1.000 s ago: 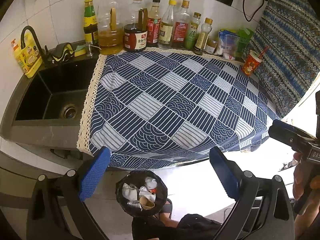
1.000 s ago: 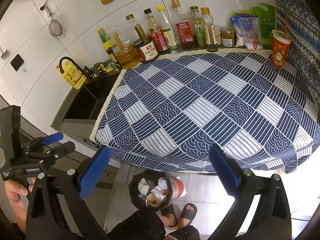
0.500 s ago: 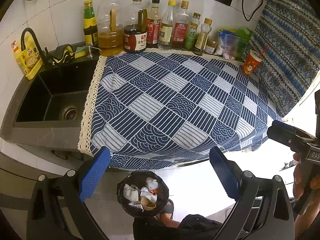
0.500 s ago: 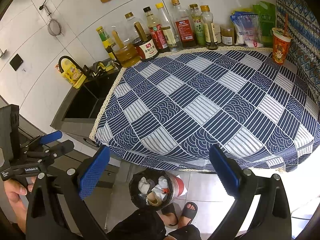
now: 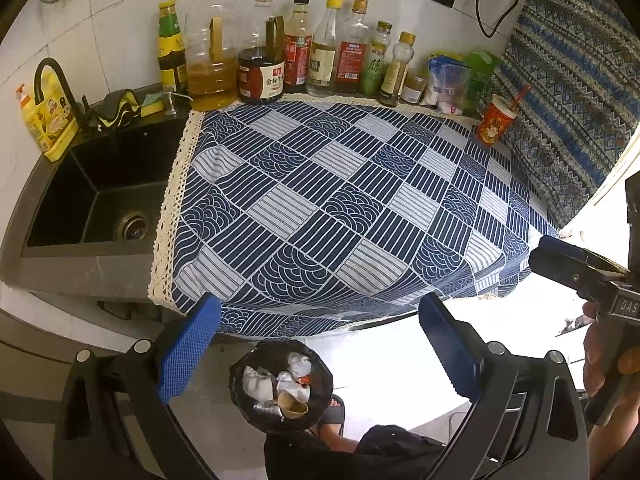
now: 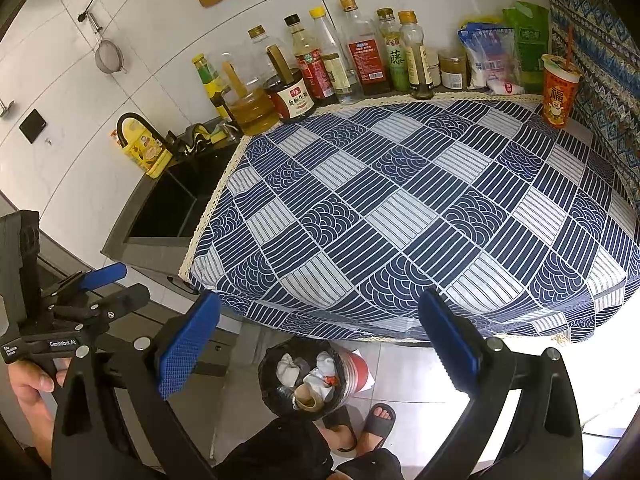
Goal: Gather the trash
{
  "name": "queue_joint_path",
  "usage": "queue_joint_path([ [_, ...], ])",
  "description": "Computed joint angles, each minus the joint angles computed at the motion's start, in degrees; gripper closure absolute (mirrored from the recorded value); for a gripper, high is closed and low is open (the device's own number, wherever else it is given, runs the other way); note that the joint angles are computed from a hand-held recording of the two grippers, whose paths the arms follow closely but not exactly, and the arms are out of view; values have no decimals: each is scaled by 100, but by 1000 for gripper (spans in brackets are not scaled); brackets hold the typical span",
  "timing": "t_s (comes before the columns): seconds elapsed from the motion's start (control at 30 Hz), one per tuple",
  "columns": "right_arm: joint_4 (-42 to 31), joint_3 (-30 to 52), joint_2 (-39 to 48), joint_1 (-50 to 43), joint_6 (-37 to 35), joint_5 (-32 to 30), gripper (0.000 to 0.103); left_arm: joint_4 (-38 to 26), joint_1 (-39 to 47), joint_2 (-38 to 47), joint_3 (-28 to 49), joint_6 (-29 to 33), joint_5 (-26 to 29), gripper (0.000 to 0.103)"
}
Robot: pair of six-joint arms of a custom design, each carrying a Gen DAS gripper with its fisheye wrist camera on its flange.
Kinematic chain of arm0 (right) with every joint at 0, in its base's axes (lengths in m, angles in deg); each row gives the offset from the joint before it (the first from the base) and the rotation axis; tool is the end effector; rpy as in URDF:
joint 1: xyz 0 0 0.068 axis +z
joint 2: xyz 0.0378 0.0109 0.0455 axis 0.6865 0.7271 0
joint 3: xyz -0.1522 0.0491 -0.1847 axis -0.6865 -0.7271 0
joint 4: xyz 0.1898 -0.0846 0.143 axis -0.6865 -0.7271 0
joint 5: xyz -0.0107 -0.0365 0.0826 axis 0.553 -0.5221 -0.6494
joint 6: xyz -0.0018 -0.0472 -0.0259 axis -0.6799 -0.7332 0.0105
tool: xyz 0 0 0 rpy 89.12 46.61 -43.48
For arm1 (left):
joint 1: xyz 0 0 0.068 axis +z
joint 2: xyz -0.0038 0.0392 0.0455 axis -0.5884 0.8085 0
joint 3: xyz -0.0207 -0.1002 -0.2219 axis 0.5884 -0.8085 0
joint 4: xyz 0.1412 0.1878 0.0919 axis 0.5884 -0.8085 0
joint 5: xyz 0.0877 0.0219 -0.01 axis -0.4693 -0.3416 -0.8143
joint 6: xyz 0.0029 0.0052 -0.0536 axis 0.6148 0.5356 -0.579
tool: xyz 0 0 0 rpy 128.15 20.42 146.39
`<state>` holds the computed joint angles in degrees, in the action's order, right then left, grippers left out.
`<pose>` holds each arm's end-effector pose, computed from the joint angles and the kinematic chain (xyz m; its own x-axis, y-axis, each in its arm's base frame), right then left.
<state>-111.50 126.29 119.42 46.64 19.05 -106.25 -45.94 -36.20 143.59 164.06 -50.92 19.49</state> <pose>0.1685 0.0201 0.4068 -0.8479 0.1657 -0.5035 -0.0332 0.9315 0.3623 0.1801 -0.0100 0.4070 -0.8339 0.1835 -0.5206 0.2935 0.9461 -0.1367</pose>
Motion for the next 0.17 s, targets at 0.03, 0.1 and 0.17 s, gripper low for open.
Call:
queue_joint_path([
  [0.03,1,-1,0,2,10,0,5,-3,6,-5,-6,-13,-2,7],
  [0.1,-5,-5,-23,-3,14,-5,5,-16,13,27,26,-21,-9,7],
  [0.17,-5,-9,-31,-2,10,-8,5,-9,37,33,42,-24,-7,7],
])
